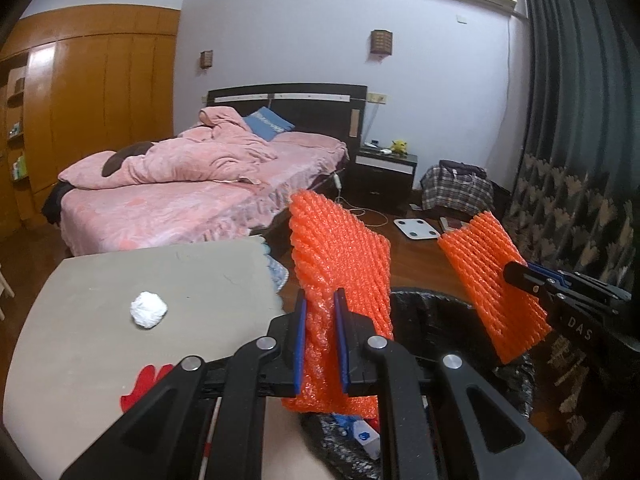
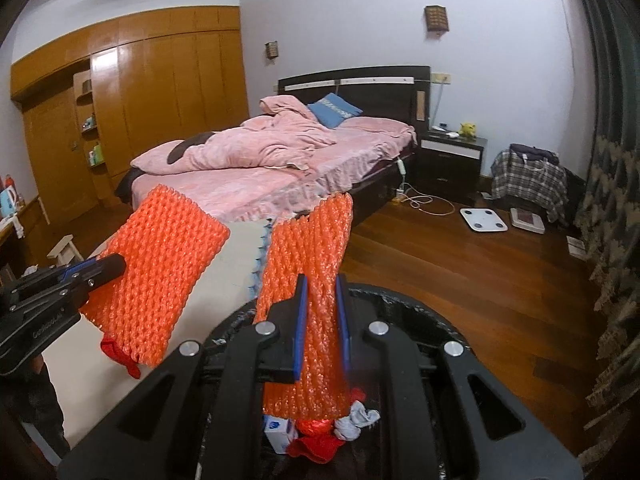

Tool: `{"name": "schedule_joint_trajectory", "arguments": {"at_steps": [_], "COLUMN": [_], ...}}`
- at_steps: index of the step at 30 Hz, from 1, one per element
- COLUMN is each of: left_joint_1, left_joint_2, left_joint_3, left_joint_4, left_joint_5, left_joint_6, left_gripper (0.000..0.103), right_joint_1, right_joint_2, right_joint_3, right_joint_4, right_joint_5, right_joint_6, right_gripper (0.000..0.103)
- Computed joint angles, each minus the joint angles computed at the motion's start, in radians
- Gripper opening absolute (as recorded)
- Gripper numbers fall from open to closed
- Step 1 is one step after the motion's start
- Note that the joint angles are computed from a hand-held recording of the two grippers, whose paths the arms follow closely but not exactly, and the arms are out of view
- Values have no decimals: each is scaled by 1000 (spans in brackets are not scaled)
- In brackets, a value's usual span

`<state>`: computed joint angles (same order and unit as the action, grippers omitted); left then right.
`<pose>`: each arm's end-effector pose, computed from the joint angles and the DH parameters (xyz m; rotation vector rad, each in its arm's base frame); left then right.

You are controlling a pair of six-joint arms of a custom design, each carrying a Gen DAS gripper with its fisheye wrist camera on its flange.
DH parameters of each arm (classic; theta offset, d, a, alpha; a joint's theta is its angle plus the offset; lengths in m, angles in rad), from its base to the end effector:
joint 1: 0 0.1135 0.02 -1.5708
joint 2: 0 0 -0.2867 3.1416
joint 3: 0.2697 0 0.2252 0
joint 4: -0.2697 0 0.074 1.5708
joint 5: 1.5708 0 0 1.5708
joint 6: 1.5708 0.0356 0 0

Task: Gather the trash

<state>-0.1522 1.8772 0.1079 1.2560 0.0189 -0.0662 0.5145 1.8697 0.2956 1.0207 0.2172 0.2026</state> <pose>0.2153 -0.0337 0.1084 0.1013 2.0851 -0.1525 0.2268 0.1194 0.1131 -0.2012 2.1064 0.1977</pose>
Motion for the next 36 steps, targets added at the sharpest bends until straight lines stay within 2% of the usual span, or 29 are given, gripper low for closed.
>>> {"name": "schedule_joint_trajectory", "arguments": {"at_steps": [6,15,28,30,32,33,36], "left_joint_1": [-61,-143,-186,-185,-180,-173,-166], "left_joint_2": [85,226,311,315,319,318,317], "left_joint_3": [21,95,190,200,208,213,212], "left_joint_4": [45,53,-23,-38,-54,-63,-64], "left_joint_5": [-13,-25,-29,-18,-6,1,3], "left_joint_6": [-15,-16,-25,-26,-29,-27,-24], "left_gripper": [13,13,14,16,24,26,40], "right_joint_1": [-37,-84,-129,-135,-137,-139,-149], "right_joint_2": [21,107,271,287,295,300,302], "right_joint_3": [-38,-88,-72,-68,-63,-62,-60], "right_joint_4": [42,144,228,234,232,231,228], "right_joint_5": [0,-14,-49,-54,-49,-47,-46], "right_joint_6": [0,6,33,32,34,35,35], "right_gripper": [14,14,15,15,17,19,28]}}
